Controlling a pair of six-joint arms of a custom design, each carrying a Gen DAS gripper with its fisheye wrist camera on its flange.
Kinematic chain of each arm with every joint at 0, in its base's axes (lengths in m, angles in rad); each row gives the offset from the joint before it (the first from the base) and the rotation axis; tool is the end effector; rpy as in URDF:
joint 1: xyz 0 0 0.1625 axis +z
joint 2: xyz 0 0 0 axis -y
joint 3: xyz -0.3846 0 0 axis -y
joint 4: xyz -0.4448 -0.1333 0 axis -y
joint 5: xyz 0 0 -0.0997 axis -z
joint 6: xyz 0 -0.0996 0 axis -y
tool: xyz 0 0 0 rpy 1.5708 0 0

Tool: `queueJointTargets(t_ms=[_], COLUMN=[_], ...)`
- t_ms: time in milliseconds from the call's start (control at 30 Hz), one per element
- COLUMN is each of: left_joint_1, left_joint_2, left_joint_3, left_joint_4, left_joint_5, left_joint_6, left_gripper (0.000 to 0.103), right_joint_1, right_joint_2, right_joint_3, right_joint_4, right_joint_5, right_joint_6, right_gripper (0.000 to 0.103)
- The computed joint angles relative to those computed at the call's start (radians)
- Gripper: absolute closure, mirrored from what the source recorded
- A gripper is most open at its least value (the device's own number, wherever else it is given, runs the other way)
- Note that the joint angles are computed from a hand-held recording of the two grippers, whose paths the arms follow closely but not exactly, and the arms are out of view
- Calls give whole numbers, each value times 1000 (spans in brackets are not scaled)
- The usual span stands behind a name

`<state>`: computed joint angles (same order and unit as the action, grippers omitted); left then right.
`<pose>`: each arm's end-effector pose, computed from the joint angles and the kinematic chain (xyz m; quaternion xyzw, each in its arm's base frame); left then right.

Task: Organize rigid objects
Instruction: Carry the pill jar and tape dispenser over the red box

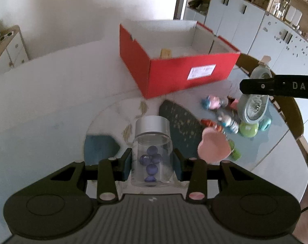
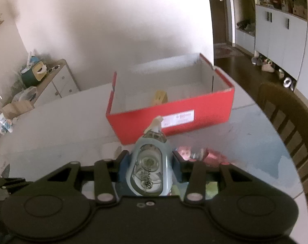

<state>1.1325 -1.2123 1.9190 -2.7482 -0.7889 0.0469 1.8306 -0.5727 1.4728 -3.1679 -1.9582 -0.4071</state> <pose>-0.0679 -0.6243 0.2161 0.1297 0.8941 -0.2835 0.3216 0.2814 -0.6861 0.0158 0.2398 -0.8930 0.3209 0.2051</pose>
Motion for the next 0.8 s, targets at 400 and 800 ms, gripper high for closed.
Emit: queueJointTargets(t_ms=[400, 800], left_joint_1=[-31, -36], left_joint_2=[62, 210], left_joint_3=[-129, -326], left_joint_4=[-15, -36], left_joint_5=[-5, 10], left_joint_6=[84, 189], left_gripper=[63, 63], right_joint_1=[15, -4], right_joint_2=[-7, 40], right_joint_3=[-87, -227], right_joint_4=[20, 37], right_joint_5=[12, 26], right_joint_6=[-116, -166], right_gripper=[59, 59])
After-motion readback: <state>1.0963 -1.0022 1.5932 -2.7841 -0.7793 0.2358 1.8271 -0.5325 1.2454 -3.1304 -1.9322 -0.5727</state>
